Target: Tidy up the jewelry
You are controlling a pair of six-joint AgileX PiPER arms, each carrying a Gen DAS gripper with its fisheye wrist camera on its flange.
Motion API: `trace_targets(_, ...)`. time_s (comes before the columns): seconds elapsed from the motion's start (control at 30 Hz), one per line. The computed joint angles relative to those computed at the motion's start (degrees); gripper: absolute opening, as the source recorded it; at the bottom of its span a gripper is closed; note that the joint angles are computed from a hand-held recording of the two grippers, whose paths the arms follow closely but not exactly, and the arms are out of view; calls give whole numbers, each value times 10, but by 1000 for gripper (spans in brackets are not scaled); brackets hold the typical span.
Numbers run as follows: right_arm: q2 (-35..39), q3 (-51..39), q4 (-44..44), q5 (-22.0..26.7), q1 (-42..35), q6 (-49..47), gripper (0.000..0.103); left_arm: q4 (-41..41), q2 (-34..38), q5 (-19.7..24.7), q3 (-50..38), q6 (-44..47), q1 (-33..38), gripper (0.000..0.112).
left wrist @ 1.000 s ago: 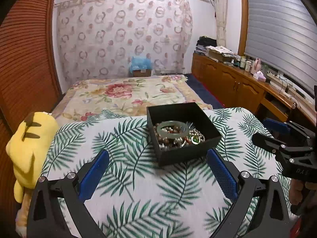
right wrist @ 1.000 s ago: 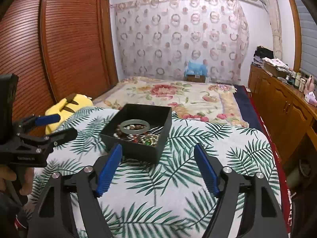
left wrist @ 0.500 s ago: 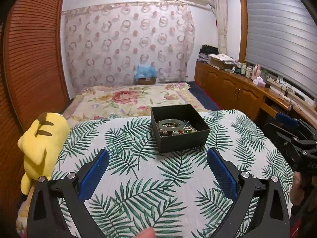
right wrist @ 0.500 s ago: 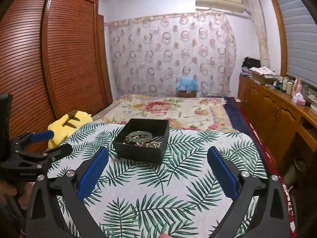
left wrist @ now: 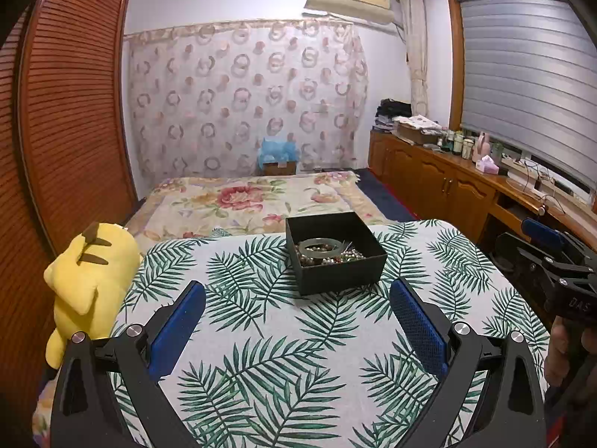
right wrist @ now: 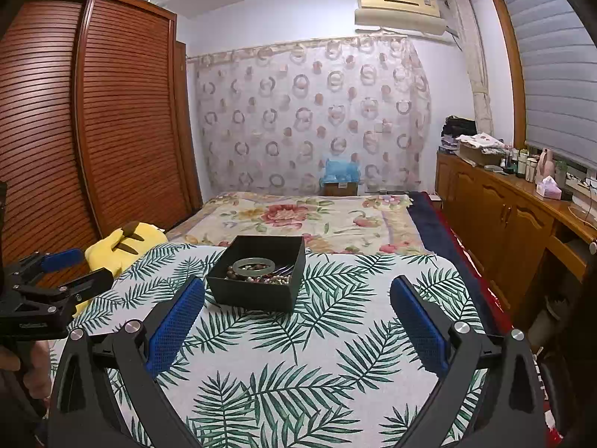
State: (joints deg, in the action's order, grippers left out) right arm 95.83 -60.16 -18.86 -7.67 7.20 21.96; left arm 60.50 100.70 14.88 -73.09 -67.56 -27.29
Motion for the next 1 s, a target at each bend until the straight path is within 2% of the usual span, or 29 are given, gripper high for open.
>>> trace_targets(0.13,-1,5,-22,-5,-5,25,100,12,-2,0,3,-14,-4,95)
trace_targets(1.0,0,6,-24,-8,-5,28,100,24,-4,1,6,-25,-6,95)
